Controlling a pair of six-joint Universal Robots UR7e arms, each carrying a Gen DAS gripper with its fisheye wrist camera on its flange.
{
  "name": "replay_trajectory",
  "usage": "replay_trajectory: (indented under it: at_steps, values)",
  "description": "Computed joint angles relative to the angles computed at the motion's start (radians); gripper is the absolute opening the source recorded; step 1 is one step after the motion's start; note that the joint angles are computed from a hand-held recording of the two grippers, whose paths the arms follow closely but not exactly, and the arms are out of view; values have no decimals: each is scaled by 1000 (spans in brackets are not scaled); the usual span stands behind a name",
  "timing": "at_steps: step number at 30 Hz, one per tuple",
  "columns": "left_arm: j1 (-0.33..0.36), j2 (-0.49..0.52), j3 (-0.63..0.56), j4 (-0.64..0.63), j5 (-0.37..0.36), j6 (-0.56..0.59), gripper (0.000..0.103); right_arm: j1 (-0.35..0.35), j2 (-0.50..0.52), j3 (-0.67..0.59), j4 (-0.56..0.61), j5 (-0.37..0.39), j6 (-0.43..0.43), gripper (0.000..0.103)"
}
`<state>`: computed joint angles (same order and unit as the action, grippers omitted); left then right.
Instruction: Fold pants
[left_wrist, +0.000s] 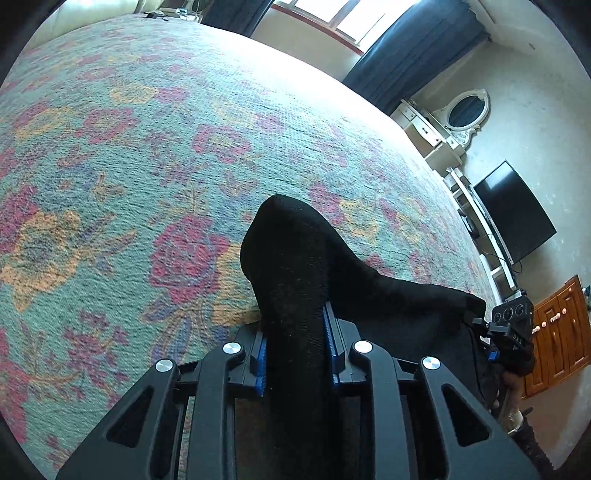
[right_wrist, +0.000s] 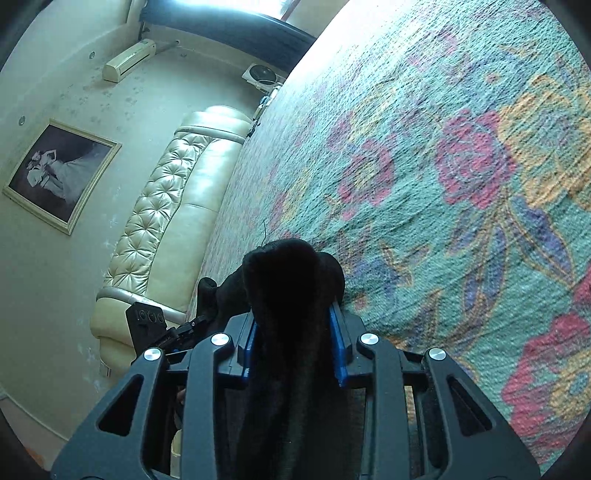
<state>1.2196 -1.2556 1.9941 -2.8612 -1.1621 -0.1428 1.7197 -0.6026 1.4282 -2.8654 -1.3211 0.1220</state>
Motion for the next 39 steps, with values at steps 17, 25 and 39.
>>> replay_trajectory:
  at_steps: [17,25,39]
  values:
    - [41,51,-63,2,-26,-1,24,-17,117,-202,84,22,37,30]
    - [59,53,-64,1,-54,6,31,-44,114,-183,66,59,56,30]
    - [112,-235,294,-147,-322,-172,56,-68,-78,134,2,131,90,64]
